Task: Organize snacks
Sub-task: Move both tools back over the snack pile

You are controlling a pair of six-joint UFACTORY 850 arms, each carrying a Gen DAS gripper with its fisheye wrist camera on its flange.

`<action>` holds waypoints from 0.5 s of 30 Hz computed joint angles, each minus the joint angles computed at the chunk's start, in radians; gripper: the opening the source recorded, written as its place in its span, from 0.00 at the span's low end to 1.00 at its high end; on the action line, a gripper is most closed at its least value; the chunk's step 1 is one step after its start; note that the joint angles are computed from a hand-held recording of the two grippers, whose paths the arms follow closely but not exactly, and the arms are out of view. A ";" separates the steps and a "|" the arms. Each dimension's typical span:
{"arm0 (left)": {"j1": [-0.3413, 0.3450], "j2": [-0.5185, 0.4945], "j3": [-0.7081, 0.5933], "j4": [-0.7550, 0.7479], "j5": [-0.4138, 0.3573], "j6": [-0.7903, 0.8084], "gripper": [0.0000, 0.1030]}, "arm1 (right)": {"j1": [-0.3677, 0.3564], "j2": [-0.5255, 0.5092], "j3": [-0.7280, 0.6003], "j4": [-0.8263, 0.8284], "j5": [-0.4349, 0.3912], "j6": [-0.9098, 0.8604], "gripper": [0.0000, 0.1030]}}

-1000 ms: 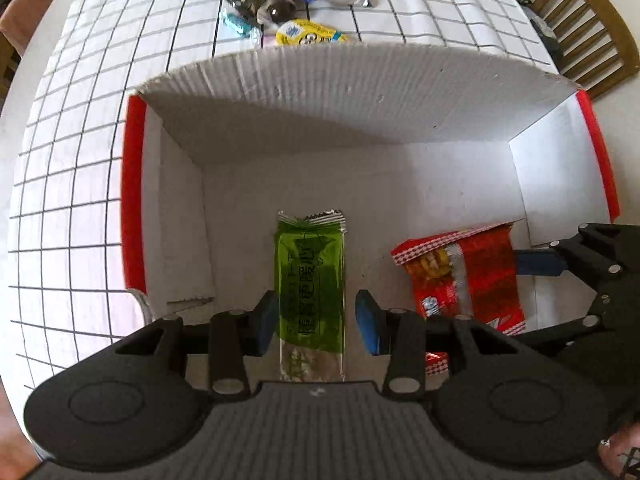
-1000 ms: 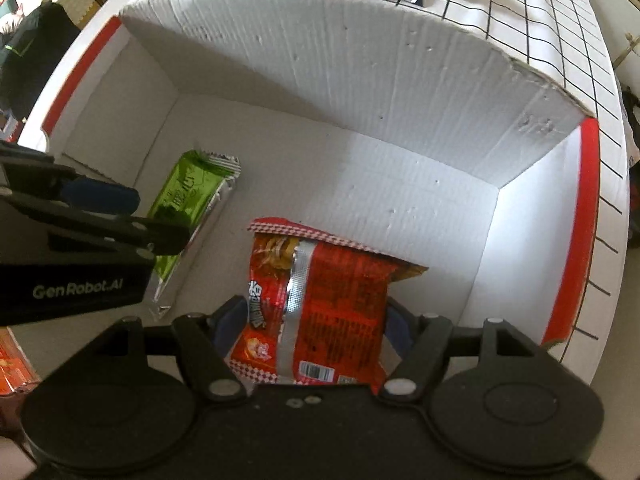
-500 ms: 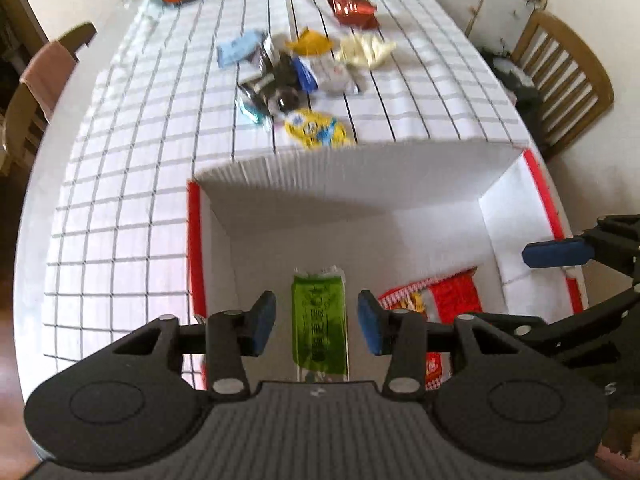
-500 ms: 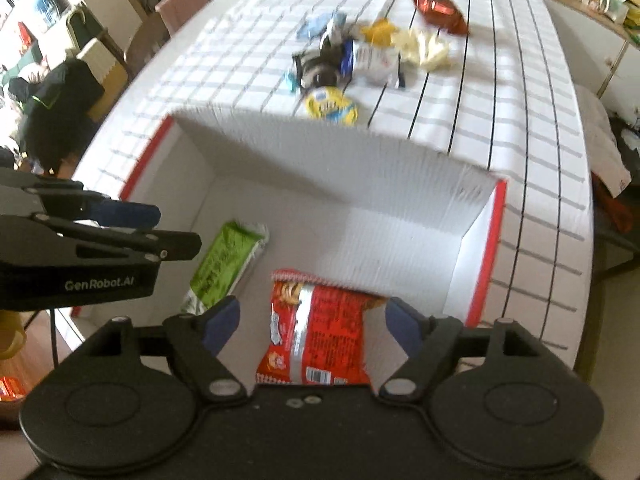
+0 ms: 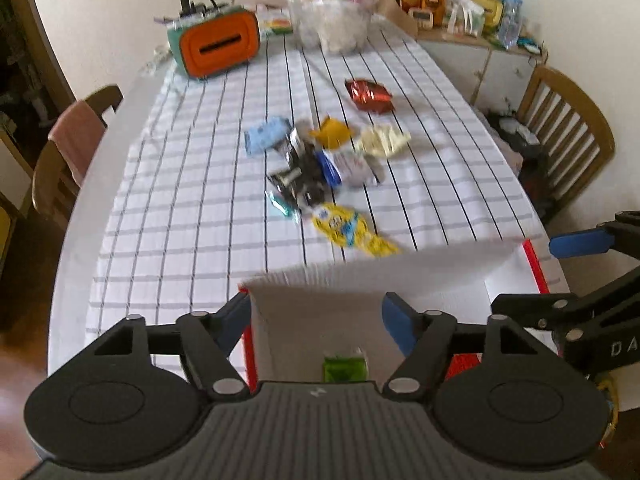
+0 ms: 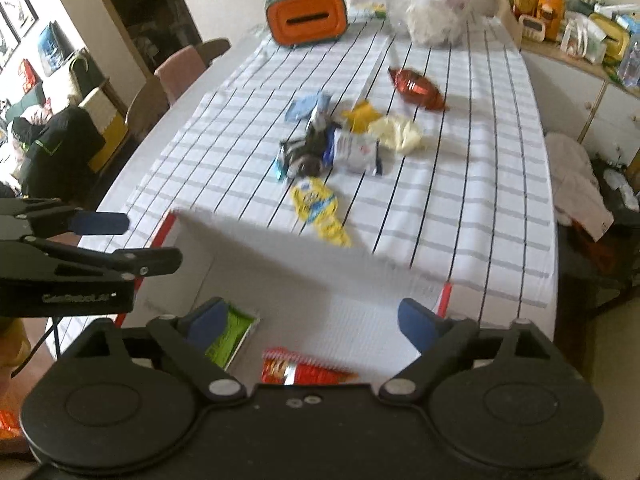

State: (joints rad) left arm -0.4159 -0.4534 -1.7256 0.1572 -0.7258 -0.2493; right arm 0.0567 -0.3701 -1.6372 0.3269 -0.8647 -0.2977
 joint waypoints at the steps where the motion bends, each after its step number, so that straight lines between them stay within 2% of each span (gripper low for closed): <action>1: 0.005 -0.006 -0.011 0.000 0.004 0.004 0.73 | -0.001 -0.009 -0.016 0.000 0.001 0.000 0.91; 8: 0.052 -0.072 -0.126 0.010 0.020 -0.015 0.80 | -0.003 -0.090 -0.152 0.001 -0.012 -0.004 0.94; 15: 0.097 -0.238 -0.360 0.018 -0.057 -0.022 0.80 | 0.018 -0.258 -0.409 -0.039 -0.090 0.040 0.95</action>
State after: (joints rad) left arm -0.3190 -0.6910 -2.0854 0.1753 -0.7829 -0.2710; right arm 0.0745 -0.6281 -2.0463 0.2882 -0.9544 -0.2581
